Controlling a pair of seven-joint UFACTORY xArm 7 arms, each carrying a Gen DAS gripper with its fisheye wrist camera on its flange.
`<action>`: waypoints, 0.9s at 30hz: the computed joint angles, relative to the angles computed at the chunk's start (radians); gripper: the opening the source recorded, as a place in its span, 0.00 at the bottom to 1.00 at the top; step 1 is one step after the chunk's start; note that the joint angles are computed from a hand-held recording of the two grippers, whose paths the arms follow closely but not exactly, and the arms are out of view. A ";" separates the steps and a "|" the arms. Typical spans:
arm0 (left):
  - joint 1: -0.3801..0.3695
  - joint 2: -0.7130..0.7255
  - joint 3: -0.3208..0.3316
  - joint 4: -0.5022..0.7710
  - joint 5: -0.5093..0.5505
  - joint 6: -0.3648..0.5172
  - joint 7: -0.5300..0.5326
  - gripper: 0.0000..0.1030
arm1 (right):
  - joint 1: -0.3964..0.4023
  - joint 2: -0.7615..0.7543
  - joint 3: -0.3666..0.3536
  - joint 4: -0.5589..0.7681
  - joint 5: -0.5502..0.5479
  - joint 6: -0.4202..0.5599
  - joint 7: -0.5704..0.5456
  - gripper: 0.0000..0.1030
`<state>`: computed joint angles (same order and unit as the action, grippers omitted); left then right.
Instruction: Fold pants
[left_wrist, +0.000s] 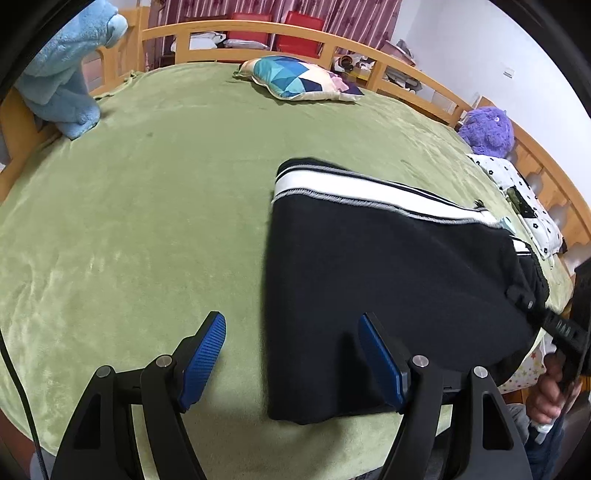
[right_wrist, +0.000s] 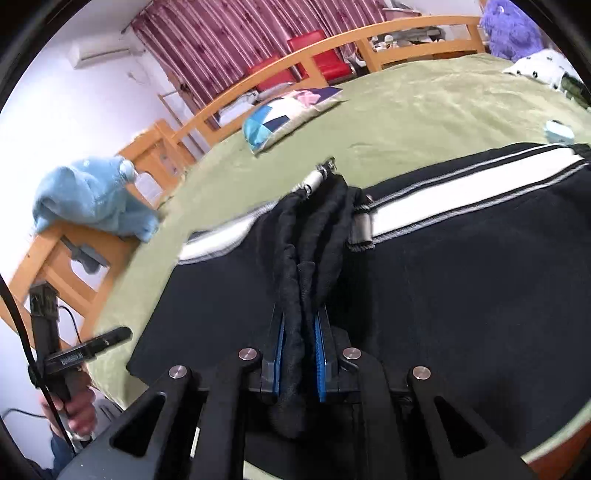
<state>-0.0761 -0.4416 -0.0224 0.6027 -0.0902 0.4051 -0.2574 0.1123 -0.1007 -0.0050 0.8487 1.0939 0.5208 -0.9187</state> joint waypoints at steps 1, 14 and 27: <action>-0.006 0.004 0.005 0.001 -0.007 0.001 0.005 0.70 | 0.004 0.009 0.020 -0.015 -0.071 -0.044 0.050 0.25; -0.102 0.034 0.090 -0.044 -0.171 -0.031 0.095 0.69 | 0.097 -0.133 -0.069 -0.159 -0.142 -0.171 0.115 0.51; -0.066 0.172 0.065 0.052 -0.319 -0.043 0.198 0.69 | -0.035 -0.098 -0.171 -0.139 -0.254 -0.314 0.204 0.69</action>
<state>-0.1424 -0.2692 0.0426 0.6543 -0.4092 0.3626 -0.0597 0.0776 -0.1984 -0.1760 0.7095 0.8402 0.2069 -0.7152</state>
